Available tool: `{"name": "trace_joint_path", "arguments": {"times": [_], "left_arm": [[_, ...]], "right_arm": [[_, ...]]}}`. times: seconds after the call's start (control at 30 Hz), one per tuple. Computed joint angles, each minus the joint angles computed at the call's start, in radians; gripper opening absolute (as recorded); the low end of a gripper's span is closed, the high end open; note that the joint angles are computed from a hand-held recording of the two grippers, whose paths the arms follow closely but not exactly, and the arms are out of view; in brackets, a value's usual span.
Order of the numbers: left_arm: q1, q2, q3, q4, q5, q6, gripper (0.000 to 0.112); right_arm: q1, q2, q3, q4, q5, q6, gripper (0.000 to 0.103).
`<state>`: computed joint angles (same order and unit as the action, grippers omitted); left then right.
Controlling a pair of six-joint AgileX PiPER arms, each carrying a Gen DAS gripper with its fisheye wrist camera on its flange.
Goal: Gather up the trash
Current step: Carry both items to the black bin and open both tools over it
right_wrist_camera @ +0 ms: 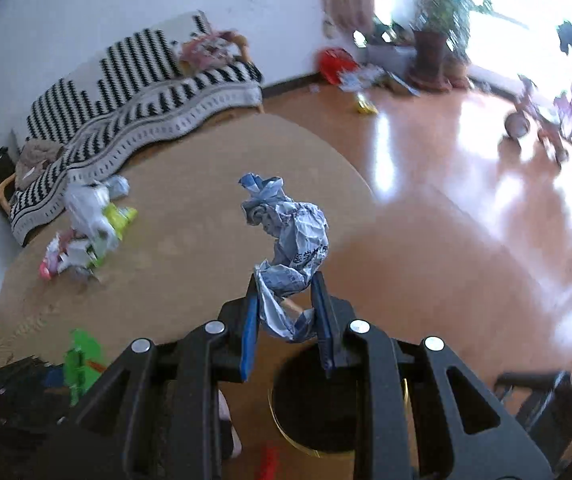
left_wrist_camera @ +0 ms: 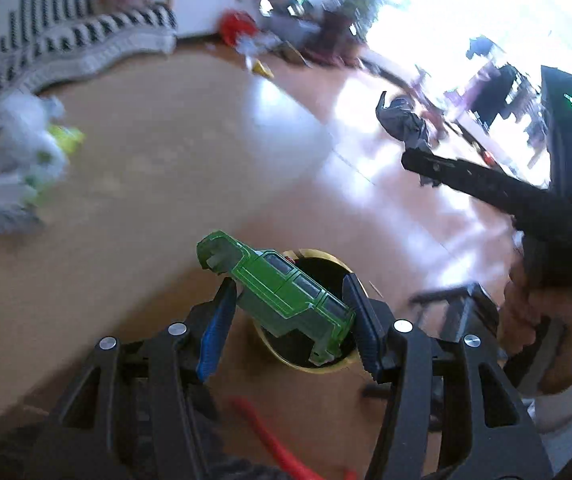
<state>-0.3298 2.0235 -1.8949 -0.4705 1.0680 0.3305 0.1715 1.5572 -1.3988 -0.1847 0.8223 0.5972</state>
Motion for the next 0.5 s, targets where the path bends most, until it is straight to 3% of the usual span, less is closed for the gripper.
{"name": "trace_joint_path", "arguments": {"times": [0.13,0.23,0.3,0.43,0.5], "left_arm": [[-0.078,0.119,-0.009,0.007,0.025,-0.007,0.054],[-0.124,0.218,-0.042,0.025,0.034,-0.015,0.054],[-0.146,0.306,-0.104,0.036,0.061,-0.035,0.054],[-0.178,0.361,-0.116,0.065,0.043,-0.027,0.054],[-0.171,0.396,-0.169,0.068,0.074,-0.033,0.054]], "right_arm": [[-0.091,-0.071,0.296,0.114,-0.123,-0.043,0.025],[-0.166,-0.024,0.437,0.298,-0.212,-0.192,0.025],[-0.193,0.028,0.478,0.388,-0.249,-0.275,0.025],[-0.225,0.091,0.493,0.467,-0.275,-0.369,0.025],[-0.239,0.116,0.48,0.493,-0.276,-0.402,0.025]]}}
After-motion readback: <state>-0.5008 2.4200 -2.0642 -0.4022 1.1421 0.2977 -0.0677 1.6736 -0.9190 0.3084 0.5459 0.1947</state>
